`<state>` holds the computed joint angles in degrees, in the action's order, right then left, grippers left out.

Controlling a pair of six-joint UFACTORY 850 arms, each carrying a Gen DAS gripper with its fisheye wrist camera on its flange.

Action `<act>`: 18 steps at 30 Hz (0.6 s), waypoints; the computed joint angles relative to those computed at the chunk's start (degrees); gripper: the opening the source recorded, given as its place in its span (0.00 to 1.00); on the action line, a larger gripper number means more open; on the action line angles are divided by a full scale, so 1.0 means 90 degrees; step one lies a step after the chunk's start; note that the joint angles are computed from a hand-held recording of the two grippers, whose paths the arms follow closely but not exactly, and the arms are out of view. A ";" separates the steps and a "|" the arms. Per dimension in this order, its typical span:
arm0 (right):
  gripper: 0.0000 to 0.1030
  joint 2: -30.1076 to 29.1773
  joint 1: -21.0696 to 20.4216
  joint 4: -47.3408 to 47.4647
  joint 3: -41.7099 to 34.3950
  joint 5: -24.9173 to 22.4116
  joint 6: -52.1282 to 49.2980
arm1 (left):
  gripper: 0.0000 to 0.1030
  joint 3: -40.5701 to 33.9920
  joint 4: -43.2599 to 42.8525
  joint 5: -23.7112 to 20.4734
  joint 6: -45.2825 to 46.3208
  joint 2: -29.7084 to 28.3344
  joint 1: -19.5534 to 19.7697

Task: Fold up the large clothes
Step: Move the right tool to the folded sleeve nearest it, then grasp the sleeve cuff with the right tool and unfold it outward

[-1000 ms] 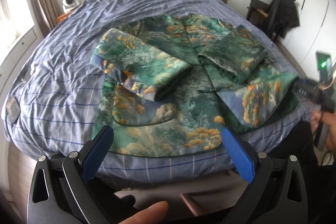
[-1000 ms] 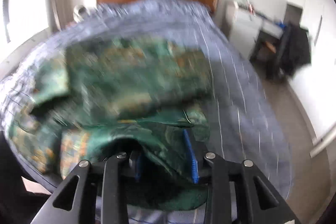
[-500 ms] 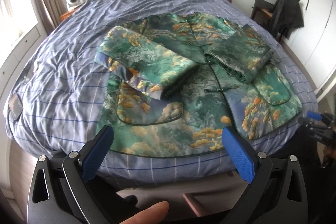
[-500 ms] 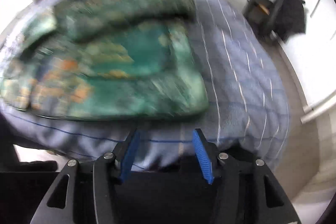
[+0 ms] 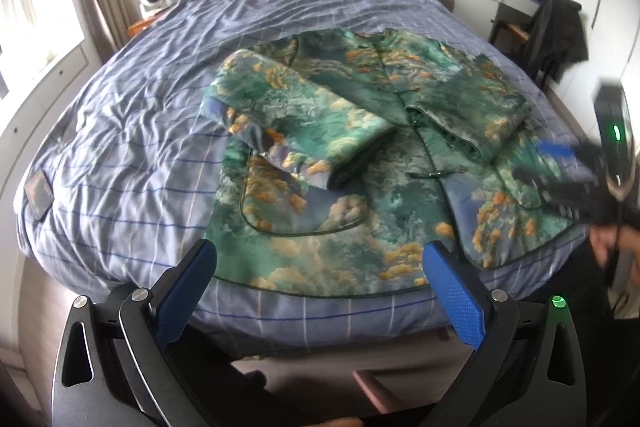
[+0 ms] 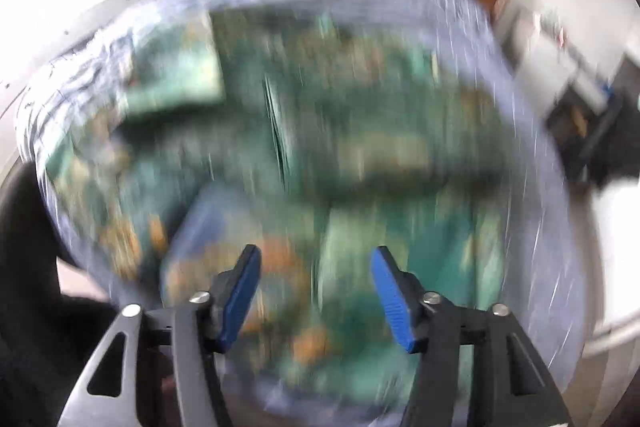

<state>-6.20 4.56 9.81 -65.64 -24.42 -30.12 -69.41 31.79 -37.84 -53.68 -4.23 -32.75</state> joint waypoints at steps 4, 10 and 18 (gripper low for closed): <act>0.70 -0.0979 0.0406 -0.0749 -0.0865 0.0257 -0.0155 | 0.99 0.0001 0.0090 0.0013 -0.0028 0.0060 -0.0030; 0.38 -0.2073 0.0206 -0.0455 -0.1766 -0.0264 0.0040 | 0.99 0.0144 0.0791 -0.0239 -0.0528 0.0200 -0.0146; 0.13 -0.0574 -0.0968 0.2247 -0.0900 0.0576 -0.0855 | 0.99 -0.0036 0.0588 -0.0195 -0.0143 -0.0053 -0.0077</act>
